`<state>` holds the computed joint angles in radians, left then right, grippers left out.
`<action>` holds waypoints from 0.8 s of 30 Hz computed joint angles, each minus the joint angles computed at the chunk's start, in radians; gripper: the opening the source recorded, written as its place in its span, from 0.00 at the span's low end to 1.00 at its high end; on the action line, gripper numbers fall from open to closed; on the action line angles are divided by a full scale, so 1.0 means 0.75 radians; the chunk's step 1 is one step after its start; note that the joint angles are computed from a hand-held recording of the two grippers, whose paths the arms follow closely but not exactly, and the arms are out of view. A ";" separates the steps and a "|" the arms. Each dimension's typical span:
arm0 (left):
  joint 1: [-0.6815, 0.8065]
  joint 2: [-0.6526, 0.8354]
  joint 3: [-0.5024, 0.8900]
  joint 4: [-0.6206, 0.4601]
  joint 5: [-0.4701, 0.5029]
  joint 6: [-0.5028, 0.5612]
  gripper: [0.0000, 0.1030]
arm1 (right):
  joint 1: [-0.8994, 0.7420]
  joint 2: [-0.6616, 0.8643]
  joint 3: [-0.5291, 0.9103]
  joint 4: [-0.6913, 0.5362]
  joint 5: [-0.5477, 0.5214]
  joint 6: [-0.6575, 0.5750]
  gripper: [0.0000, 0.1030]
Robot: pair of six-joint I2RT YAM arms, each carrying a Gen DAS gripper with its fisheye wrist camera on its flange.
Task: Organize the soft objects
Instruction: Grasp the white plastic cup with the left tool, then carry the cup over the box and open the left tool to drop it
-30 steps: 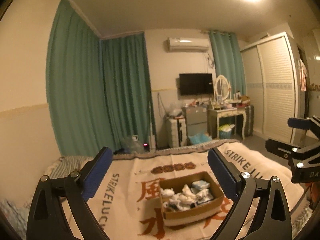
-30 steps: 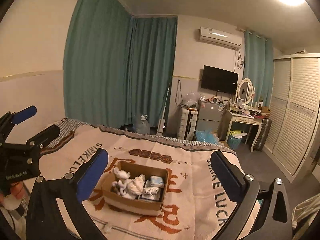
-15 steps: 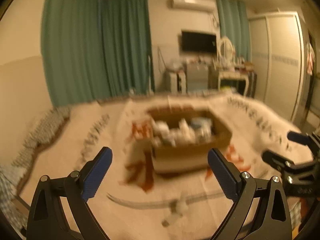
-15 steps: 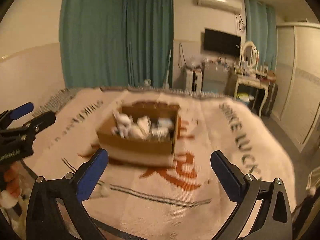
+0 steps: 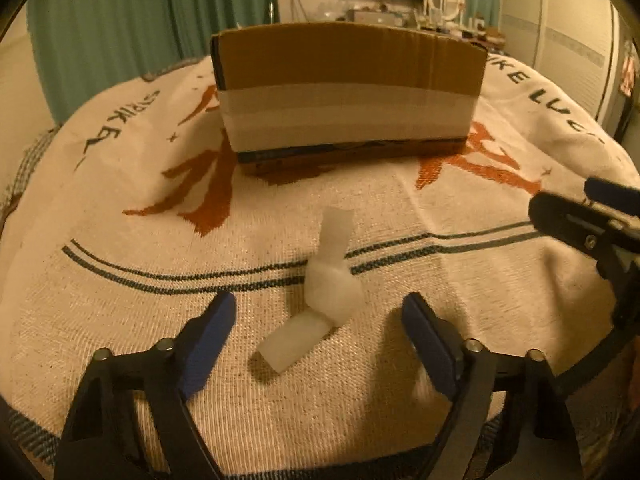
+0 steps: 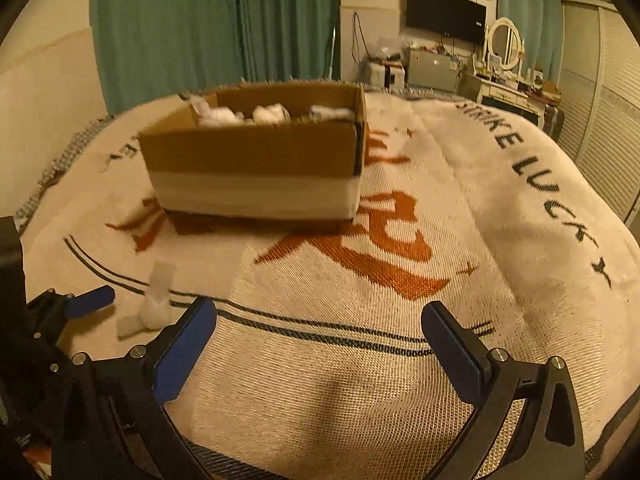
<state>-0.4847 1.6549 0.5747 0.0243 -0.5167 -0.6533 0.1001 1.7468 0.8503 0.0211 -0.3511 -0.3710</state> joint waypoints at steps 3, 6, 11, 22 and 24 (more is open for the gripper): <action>0.033 -0.006 -0.007 0.032 0.041 0.003 0.57 | 0.003 0.053 0.038 -0.028 -0.004 0.022 1.00; 0.082 0.002 -0.036 0.114 0.127 0.026 0.40 | 0.015 0.072 0.050 -0.027 0.008 0.043 1.00; 0.030 -0.001 -0.053 0.141 0.105 0.059 0.29 | 0.036 0.077 0.041 -0.020 0.045 0.033 1.00; -0.051 -0.219 -0.069 -0.054 0.052 0.010 0.27 | -0.011 -0.102 -0.054 -0.042 -0.024 0.078 1.00; -0.073 -0.290 -0.060 -0.116 0.016 0.002 0.27 | -0.018 -0.159 -0.062 -0.070 -0.044 0.078 1.00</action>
